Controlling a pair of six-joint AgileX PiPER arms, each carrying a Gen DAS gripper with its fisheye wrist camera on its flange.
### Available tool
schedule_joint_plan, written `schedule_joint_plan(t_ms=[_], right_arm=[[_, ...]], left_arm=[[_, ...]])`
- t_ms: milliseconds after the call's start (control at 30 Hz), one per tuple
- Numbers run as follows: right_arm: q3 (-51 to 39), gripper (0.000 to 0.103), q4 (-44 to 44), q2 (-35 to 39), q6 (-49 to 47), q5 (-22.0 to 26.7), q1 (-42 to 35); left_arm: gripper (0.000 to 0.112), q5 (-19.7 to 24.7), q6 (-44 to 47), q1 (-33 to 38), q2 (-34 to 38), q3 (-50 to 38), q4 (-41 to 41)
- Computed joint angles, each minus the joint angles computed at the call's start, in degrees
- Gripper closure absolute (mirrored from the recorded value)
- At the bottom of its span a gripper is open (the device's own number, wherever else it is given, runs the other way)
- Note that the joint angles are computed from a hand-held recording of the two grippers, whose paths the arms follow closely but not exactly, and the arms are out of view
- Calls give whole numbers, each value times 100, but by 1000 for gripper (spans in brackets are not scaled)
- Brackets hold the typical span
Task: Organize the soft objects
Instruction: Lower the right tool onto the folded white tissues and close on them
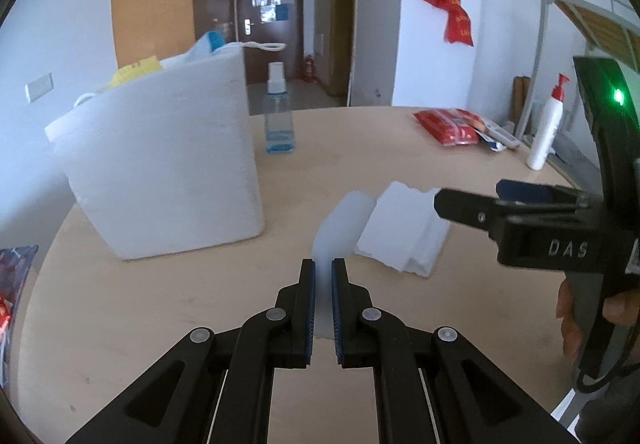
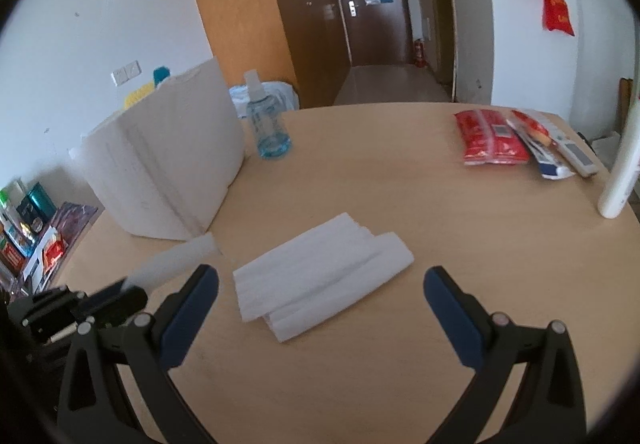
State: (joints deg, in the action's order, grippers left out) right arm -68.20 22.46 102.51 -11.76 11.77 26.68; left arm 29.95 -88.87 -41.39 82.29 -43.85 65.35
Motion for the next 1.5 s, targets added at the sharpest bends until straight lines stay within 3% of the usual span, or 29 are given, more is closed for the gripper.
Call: schedule_joint_plan(t_ms=[367, 667, 1033, 1367, 1500], right_arm=[[-854, 0, -1909, 677, 1740, 563, 332], [-1492, 2, -2954, 1146, 2570, 1182, 551], [-2015, 28, -3425, 1536, 2822, 1757, 749], [-2077, 33, -3432, 1583, 2841, 1804, 741], [-2004, 49, -3503, 1529, 2932, 1739, 768]], left_arm=[[104, -276, 62, 369, -113, 142, -55], [104, -474, 11, 574, -282, 309, 64], [104, -406, -199, 767, -728, 644, 188], [104, -164, -331, 625, -971, 791, 207], [104, -68, -352, 600, -1009, 802, 197]])
